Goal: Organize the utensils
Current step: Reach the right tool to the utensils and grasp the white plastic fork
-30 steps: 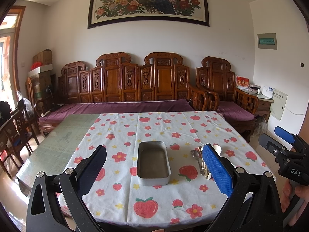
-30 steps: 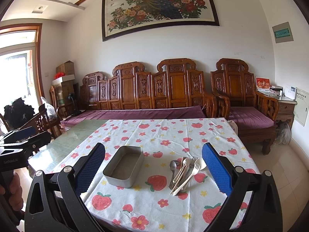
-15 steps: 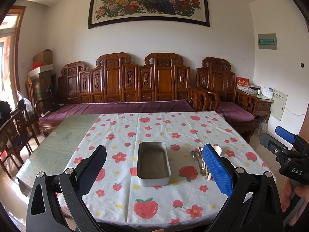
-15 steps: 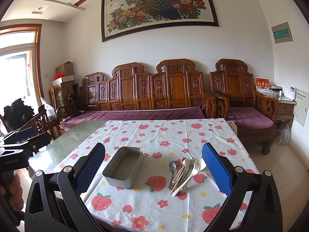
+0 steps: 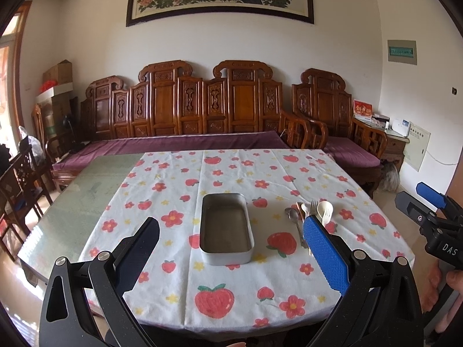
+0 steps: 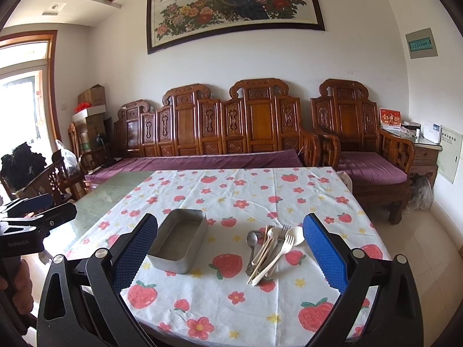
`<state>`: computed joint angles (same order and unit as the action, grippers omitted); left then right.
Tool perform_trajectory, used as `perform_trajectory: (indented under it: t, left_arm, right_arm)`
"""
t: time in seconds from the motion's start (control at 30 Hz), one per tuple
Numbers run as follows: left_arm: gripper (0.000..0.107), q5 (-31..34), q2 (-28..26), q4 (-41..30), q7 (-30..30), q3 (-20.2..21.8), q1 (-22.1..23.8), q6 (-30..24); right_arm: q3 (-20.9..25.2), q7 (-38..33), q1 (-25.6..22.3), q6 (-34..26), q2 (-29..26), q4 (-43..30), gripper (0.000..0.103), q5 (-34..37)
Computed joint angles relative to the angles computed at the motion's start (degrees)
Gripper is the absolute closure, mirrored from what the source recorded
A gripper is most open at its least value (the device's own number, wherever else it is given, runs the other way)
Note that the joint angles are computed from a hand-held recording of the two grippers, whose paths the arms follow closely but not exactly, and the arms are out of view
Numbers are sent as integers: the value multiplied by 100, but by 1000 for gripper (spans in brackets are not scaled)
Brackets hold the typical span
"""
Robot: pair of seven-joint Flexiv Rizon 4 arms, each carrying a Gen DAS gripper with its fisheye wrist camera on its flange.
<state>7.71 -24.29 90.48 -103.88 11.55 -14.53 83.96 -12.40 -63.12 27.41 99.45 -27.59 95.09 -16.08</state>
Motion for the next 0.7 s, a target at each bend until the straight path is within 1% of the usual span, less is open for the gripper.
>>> perform_trajectory:
  t: [0.03,0.1,0.27,0.3,0.4,0.43,0.7]
  left_arm:
    - [10,-75,-56,-20,91,-117,90,-50]
    - [10,-173,-144,-28,186,-224,171,-97]
    - [10,-396,-370,-128,442,-400,302,-221]
    - [10,-433,-402,-161,482,-410,310,-267]
    - [10,-581,-558,-290,668,-532,400,-364]
    - [10,-635,-617,-349,724,-565,428,-400]
    - [10,-1021,-1203,-939,1223,-844,629,-693]
  right_arm:
    - [14,8,-18,-37,-56,-36,3,2]
    - [34,31,-62,-82,-167,-103,3,6]
    - [61,93,-171,-148,-477,-289,3,-4]
    - [176,85,-275,-206,-547,-375,3,-18]
    - [316,85,-434,-254,-788,-565,5,-33]
    - [399,68,-517,-308,-863,-657,5,-56]
    - [1441,-300,-1343,-1042,-1723,-1752,22,-164]
